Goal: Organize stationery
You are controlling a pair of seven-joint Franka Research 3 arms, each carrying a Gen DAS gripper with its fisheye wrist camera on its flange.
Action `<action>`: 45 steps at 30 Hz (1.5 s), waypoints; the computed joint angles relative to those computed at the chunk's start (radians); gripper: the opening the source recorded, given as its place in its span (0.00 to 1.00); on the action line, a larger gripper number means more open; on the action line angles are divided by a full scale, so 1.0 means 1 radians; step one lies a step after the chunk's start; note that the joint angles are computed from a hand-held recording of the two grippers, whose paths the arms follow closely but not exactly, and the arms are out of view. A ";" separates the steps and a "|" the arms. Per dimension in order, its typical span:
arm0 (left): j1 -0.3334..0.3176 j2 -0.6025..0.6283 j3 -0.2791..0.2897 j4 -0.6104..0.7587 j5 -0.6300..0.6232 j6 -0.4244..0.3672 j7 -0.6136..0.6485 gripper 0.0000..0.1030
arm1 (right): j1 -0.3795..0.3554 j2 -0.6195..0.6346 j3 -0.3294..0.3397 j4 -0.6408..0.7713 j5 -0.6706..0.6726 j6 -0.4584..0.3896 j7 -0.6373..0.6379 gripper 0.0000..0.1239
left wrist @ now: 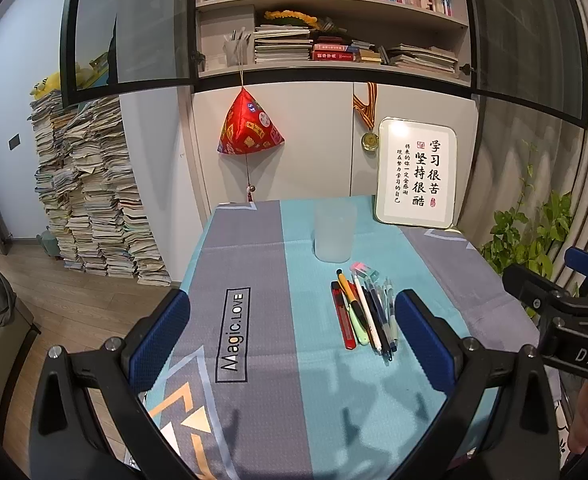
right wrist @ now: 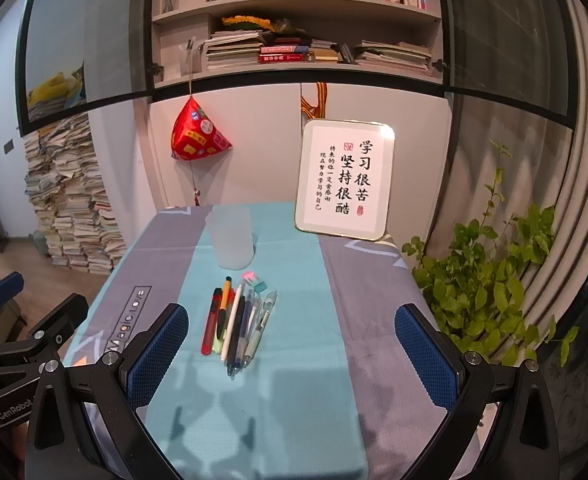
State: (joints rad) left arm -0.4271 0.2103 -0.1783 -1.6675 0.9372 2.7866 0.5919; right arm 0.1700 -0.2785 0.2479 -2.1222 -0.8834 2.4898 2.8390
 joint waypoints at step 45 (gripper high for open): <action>-0.015 0.209 -0.003 0.207 -0.233 -0.166 0.233 0.88 | 0.020 0.132 -0.120 0.019 0.342 0.123 -0.214 0.43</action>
State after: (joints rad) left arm -0.4422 0.4191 -0.1813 -1.4600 0.7037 2.6202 0.8245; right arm 0.1896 -0.1461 0.1278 -2.1028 -0.5416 2.6129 2.6246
